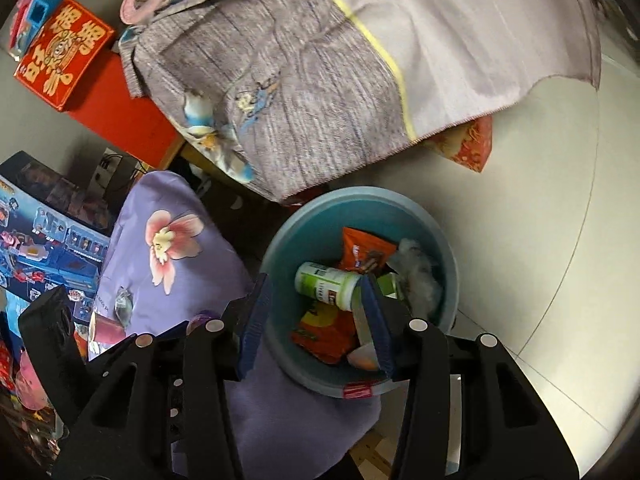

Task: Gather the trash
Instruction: 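Carry both eggs over the teal bin and open both tools, then move both tools back over the table toward the pink cup and packet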

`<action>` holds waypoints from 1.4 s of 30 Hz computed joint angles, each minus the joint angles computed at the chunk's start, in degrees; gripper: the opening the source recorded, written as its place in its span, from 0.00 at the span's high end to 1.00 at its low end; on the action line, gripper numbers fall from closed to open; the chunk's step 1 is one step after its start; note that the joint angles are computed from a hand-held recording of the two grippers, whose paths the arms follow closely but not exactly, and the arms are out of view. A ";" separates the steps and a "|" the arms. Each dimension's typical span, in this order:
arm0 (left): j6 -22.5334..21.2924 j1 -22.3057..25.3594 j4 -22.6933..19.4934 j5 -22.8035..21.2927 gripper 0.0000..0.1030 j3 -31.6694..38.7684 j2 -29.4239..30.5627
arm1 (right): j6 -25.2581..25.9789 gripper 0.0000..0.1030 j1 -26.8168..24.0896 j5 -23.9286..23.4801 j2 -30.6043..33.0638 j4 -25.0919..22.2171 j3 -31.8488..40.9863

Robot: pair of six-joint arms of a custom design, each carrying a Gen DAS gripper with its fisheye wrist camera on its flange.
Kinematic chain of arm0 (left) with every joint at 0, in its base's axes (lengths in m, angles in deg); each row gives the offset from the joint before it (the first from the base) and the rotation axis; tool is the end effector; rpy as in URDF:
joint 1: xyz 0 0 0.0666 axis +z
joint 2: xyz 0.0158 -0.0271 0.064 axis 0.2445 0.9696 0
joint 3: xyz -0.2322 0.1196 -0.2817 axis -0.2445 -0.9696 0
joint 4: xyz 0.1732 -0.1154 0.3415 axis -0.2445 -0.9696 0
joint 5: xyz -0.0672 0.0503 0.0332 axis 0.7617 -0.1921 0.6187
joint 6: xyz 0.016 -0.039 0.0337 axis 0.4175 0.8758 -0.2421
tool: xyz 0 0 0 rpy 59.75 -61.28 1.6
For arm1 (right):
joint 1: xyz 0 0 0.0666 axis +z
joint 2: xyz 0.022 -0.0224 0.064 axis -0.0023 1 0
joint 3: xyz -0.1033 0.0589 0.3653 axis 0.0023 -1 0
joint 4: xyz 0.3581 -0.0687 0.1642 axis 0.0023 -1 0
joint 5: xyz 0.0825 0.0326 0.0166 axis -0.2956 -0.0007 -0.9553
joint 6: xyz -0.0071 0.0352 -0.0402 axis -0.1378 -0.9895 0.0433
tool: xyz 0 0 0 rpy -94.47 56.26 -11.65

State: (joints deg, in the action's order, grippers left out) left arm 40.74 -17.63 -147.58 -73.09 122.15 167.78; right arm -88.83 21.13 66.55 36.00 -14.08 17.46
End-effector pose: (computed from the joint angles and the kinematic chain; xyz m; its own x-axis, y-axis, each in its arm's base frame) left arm 0.5428 -0.3361 0.4589 -0.8823 0.2286 -0.4115 0.2924 0.9512 -0.0985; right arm 0.5695 0.2311 0.4457 -0.8725 0.3007 -0.3852 0.0418 0.8313 0.5543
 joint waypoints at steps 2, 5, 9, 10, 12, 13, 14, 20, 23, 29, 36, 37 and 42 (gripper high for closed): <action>-0.26 0.02 -0.83 0.15 0.36 0.94 0.95 | 0.06 0.55 -0.27 -0.31 0.41 -0.29 0.23; -0.40 -0.21 -2.03 0.20 0.36 2.85 2.76 | -0.37 0.48 -0.64 -1.16 0.80 -0.14 0.05; -0.58 -0.51 -3.29 0.31 0.36 4.42 4.17 | -0.57 0.39 -0.74 -1.43 1.15 -0.30 0.17; -0.85 -0.58 -3.48 0.40 0.36 4.88 4.57 | -0.69 0.39 -0.74 -1.48 1.18 -0.34 0.12; -1.27 -0.71 -4.03 0.54 0.35 5.84 5.32 | -0.88 0.38 -0.75 -1.55 1.33 -0.60 0.27; -1.50 -0.77 -4.37 0.59 0.35 6.22 5.59 | -0.96 0.37 -0.71 -1.45 1.32 -0.63 0.25; -1.67 -0.82 -4.75 0.48 0.35 6.61 5.83 | -1.02 0.37 -0.68 -1.31 1.34 -0.76 0.34; -1.21 -0.74 -4.15 -0.80 0.19 5.71 5.03 | -1.23 0.33 -0.50 -1.26 1.62 -1.39 0.97; -0.99 -0.60 -3.38 -1.33 0.13 4.63 3.99 | -1.51 0.30 -0.14 -0.93 1.69 -1.84 1.46; -0.13 -0.12 -1.66 -1.94 0.12 1.44 1.25 | -2.18 0.28 0.55 -0.91 2.35 -4.04 3.28; 1.24 1.04 -0.08 -1.61 0.11 -3.64 -2.60 | -1.72 0.25 2.62 0.65 3.16 -6.56 6.11; 1.51 1.32 0.30 -1.68 0.11 -4.57 -3.38 | -1.56 0.25 2.84 0.82 3.39 -6.88 6.66; 2.78 2.91 2.18 -1.68 0.11 -9.09 -7.38 | -0.36 0.25 5.02 2.27 4.79 -9.43 10.46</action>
